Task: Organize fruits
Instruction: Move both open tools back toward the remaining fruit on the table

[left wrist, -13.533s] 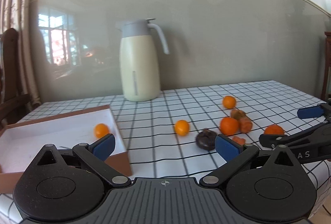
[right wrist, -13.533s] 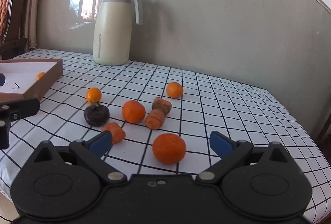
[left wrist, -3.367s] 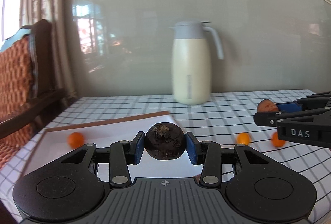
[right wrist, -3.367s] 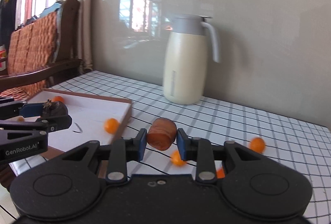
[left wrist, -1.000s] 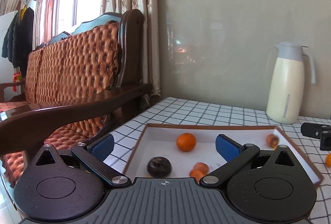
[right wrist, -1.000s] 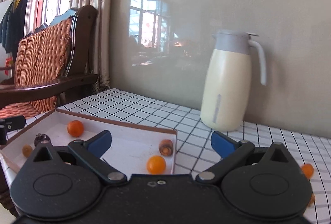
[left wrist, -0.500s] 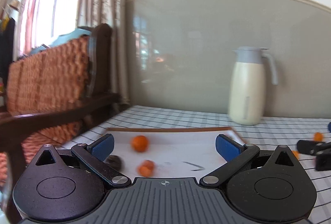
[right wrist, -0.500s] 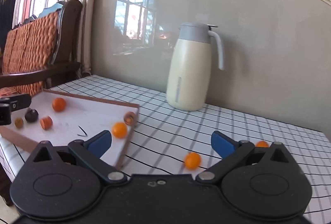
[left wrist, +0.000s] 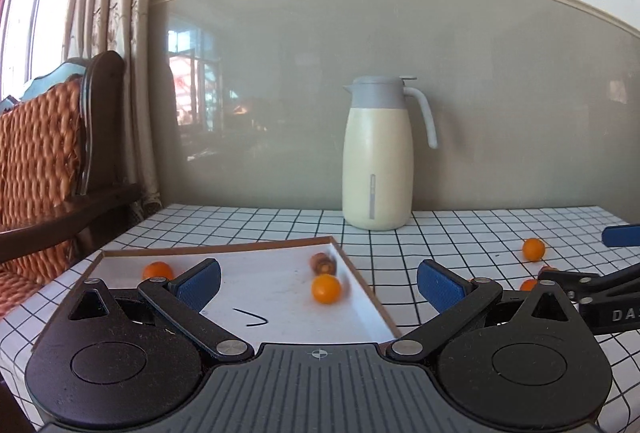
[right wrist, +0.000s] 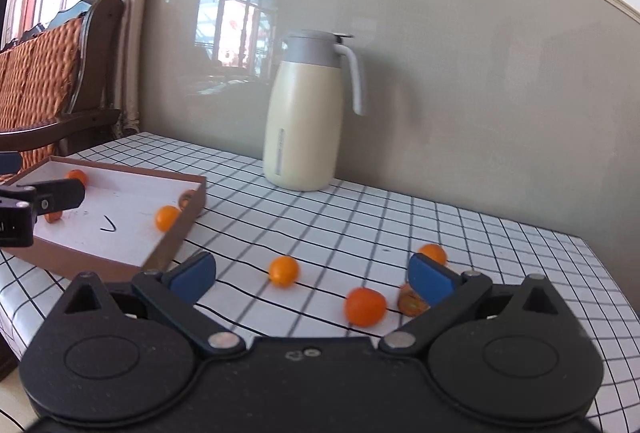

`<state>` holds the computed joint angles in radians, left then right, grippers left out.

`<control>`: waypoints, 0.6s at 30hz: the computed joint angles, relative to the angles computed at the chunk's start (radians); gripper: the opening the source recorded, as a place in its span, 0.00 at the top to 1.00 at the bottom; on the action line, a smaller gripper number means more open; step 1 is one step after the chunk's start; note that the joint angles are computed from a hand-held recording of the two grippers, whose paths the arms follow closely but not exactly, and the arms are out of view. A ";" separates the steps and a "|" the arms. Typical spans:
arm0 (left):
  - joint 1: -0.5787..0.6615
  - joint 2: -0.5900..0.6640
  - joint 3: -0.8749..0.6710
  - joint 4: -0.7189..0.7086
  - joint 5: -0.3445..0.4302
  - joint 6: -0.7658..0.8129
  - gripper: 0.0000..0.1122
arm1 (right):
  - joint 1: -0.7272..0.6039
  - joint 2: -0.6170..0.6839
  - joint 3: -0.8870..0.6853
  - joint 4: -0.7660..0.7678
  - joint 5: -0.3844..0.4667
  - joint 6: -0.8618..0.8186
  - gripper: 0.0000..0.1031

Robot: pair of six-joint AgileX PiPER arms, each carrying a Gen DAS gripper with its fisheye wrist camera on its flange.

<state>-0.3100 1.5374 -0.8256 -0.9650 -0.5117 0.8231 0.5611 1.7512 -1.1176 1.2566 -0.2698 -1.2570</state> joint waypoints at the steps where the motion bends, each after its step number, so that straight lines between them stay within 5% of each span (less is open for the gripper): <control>1: -0.007 0.006 -0.008 -0.018 0.004 0.015 0.08 | -0.006 -0.005 0.007 0.001 -0.002 -0.001 0.06; 18: -0.146 0.186 -0.165 -0.077 -0.006 0.110 0.08 | -0.124 -0.022 0.080 -0.010 0.005 -0.012 0.13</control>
<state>-0.4556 1.7231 -0.9904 -1.0422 -0.5177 0.9331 0.4374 1.7294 -1.0380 1.2466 -0.2644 -1.2688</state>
